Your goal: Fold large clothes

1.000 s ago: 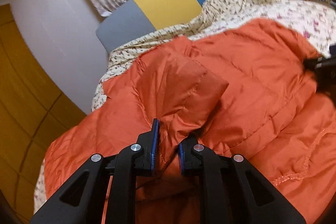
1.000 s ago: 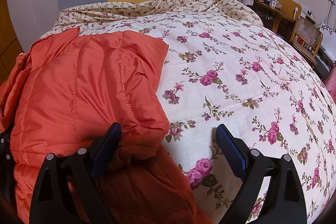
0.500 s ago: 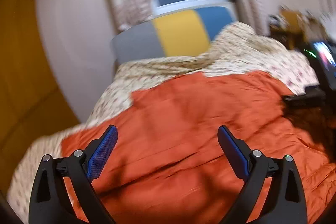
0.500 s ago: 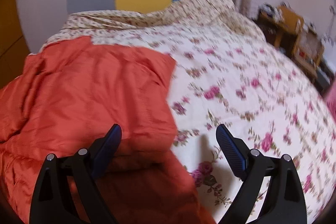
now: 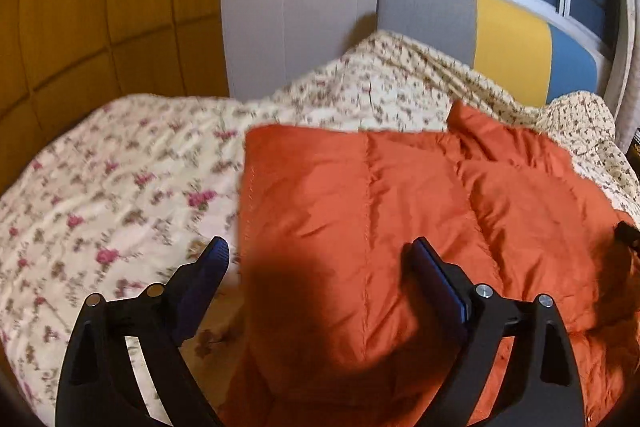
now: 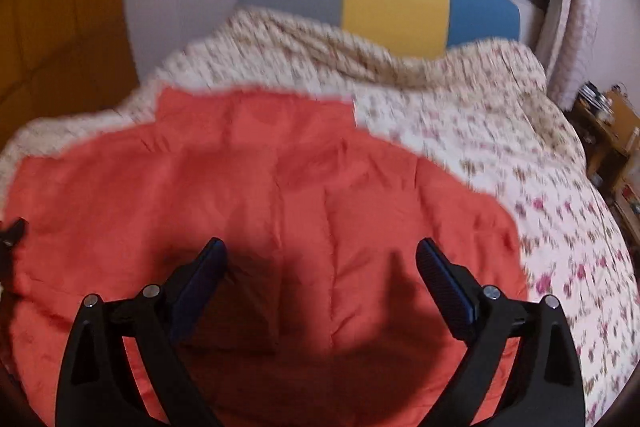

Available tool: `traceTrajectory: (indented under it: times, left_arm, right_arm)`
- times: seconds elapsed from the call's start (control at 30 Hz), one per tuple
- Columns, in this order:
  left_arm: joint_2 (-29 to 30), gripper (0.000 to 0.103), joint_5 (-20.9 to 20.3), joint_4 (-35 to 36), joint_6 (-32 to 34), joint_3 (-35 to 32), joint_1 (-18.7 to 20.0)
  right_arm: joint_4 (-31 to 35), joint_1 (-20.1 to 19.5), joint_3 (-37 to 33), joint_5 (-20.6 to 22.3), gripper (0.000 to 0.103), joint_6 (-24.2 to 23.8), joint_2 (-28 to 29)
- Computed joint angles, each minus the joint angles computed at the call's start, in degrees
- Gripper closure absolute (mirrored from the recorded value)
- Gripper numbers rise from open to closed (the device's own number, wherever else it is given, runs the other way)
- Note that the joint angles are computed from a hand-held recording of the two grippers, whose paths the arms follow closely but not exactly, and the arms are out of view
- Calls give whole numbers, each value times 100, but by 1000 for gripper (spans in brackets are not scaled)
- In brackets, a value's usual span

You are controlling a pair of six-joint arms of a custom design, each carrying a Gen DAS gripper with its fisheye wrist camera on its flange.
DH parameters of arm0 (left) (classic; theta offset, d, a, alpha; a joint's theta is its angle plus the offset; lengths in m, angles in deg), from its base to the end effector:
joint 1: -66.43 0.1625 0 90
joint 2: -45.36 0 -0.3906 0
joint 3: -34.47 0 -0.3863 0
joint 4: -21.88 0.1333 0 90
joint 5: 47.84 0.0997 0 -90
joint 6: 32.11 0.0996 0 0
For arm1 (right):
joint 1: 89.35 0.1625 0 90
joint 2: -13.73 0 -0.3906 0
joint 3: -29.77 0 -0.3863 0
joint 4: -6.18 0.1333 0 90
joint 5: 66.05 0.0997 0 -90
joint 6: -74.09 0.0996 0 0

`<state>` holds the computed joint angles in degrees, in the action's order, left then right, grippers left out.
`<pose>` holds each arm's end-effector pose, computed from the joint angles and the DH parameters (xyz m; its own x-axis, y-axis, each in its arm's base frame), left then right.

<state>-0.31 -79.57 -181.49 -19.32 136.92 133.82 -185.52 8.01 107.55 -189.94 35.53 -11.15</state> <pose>-0.0230 -0.6222 0.1731 -0.6928 -0.3295 -0.6415 0.3743 0.5960 -0.7104 0.1687 -0.6994 0.0393 -0.6332 -0.1650 0.7562 -0.6127 0.7039 -0.3594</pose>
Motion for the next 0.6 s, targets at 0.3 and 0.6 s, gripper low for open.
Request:
traceTrajectory:
  times: [0.3,0.6]
  left_arm:
    - [-223,3,-1204,1622,-1244,-233,613]
    - [-175,3,-501,167,-286,193,125]
  right_arm:
    - [-778,-292,115,30,4,-395,317]
    - [-954,-309,719,703,4,-227,-232]
